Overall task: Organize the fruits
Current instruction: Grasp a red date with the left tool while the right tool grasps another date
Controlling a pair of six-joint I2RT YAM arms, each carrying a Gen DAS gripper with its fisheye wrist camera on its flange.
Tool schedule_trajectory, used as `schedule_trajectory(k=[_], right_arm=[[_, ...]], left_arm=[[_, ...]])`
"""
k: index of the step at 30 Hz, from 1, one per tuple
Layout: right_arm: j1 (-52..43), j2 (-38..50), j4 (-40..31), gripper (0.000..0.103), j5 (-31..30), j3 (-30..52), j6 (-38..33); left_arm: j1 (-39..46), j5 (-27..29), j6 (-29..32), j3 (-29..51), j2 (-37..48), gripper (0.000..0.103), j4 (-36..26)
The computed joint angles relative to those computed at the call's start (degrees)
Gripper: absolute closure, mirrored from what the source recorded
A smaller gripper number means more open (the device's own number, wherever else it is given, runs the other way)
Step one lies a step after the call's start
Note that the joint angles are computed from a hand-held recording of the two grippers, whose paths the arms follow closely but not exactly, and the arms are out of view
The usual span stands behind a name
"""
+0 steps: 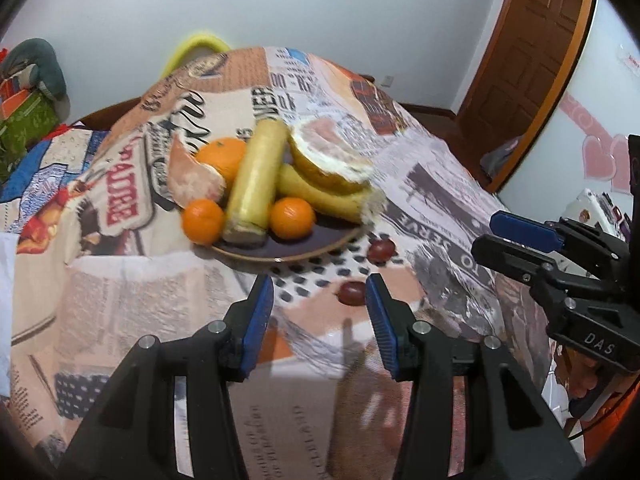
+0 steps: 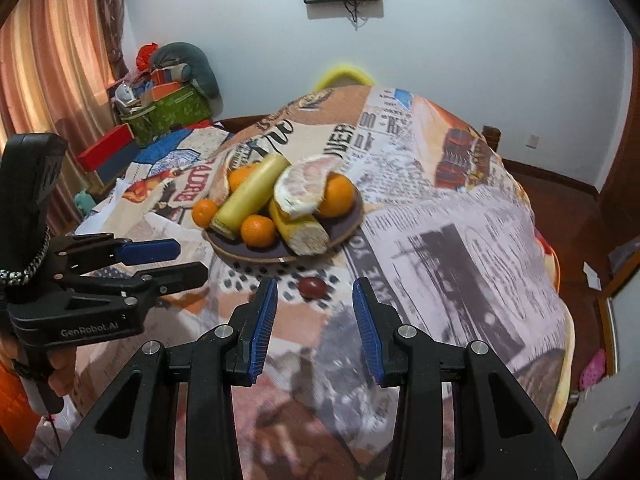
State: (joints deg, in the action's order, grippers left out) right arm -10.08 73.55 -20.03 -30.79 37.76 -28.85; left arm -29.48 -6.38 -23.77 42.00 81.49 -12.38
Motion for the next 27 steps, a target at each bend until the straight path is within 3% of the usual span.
schedule_trajectory(k=[14, 19, 27], right_arm=[[-5.4, 5.9, 0.3, 0.067, -1.1, -0.6, -4.0], [-5.0, 8.4, 0.7, 0.067, -1.4, 0.3, -3.5], [0.3, 12.6, 3.0, 0.067, 0.0, 1.9, -0.8]], left_arm=[[-2.5, 3.1, -1.0, 6.8, 17.4, 0.056, 4.2], [-3.0, 1.1, 0.0, 6.0, 17.4, 0.076, 5.6], [-0.6, 1.4, 1.5, 2.2, 12.2, 0.078, 6.1]])
